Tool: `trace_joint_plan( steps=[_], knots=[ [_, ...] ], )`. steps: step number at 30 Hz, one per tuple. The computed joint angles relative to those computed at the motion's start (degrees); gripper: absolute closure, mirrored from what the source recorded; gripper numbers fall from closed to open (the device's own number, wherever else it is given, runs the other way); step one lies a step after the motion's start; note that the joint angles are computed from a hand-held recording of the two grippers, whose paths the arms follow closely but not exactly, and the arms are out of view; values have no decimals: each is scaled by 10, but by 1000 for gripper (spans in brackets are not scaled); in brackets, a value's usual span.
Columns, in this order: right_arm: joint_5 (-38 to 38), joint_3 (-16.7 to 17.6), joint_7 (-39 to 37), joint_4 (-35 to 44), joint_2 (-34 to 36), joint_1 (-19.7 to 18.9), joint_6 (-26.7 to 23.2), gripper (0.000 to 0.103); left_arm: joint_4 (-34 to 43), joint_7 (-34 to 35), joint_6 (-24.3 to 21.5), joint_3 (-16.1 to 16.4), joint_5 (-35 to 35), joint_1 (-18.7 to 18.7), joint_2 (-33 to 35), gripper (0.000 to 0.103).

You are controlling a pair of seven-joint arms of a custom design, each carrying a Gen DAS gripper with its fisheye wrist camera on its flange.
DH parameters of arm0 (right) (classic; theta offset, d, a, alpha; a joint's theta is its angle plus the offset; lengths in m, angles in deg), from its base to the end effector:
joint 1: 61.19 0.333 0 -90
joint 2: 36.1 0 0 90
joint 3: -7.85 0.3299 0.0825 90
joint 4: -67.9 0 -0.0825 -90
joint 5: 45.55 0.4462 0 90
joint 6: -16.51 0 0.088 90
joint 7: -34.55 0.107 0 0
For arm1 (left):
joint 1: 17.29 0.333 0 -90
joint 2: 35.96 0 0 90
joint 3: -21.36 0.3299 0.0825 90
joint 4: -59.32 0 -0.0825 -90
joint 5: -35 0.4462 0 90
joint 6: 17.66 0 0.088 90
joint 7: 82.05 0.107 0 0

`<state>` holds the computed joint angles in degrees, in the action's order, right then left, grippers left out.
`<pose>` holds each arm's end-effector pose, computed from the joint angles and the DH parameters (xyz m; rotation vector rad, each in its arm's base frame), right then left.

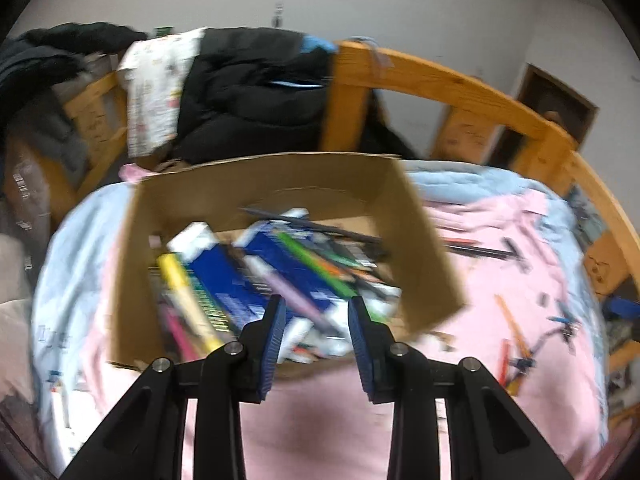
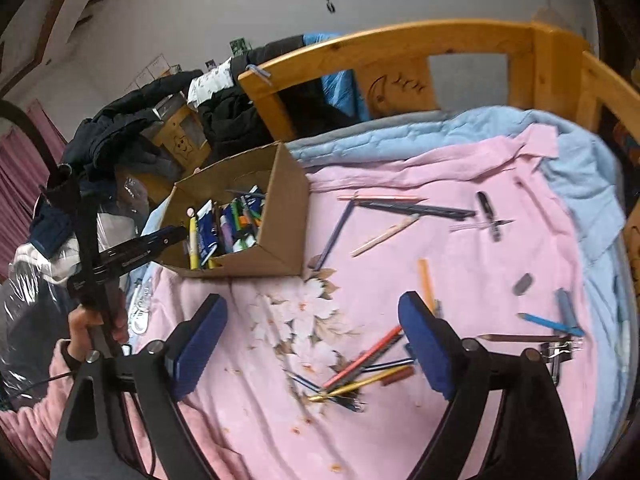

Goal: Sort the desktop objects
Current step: 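Move both open tools over the scattered pens on the pink sheet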

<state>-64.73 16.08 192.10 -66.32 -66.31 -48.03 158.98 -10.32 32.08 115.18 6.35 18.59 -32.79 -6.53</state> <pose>0.4569 0.1910 0.5993 -1.1418 2.1725 -0.4704 0.7286 -0.3705 0.5625 -1.1344 2.6072 -1.0335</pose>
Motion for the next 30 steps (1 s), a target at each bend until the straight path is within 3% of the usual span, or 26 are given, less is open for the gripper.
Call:
trace_joint_plan(
  steps=[3, 6, 8, 10, 14, 16, 19, 21, 30],
  knots=[
    [-13, 9, 57, -65, -48, -19, 74, 14, -18, 42, -18, -28, -51, 18, -15, 70],
    [14, -3, 108, -122, -82, -25, 142, 14, -38, 89, -38, -50, -121, 37, -36, 70],
    [27, -4, 129, -150, -106, -32, 160, 14, -52, 108, -38, -54, -153, 40, -50, 65],
    [42, -9, 140, -168, -118, -33, 171, 7, -73, 131, -24, -56, -184, 41, -66, 54],
    [108, -57, 152, -221, -112, 3, 271, 5, -101, 143, 9, -42, -174, 18, -83, 53],
    [150, -101, 141, -240, -96, 48, 320, 5, -109, 140, 15, -35, -156, 9, -88, 53],
    [191, -139, 122, -246, -83, 93, 338, 5, -117, 127, 24, -24, -111, -9, -89, 50],
    [207, -142, 114, -248, -82, 100, 340, 5, -125, 128, 25, -22, -91, -14, -92, 49],
    [229, -98, 140, -269, -112, 55, 331, 4, -160, 181, 31, -29, -70, -22, -113, 49]
  ],
)
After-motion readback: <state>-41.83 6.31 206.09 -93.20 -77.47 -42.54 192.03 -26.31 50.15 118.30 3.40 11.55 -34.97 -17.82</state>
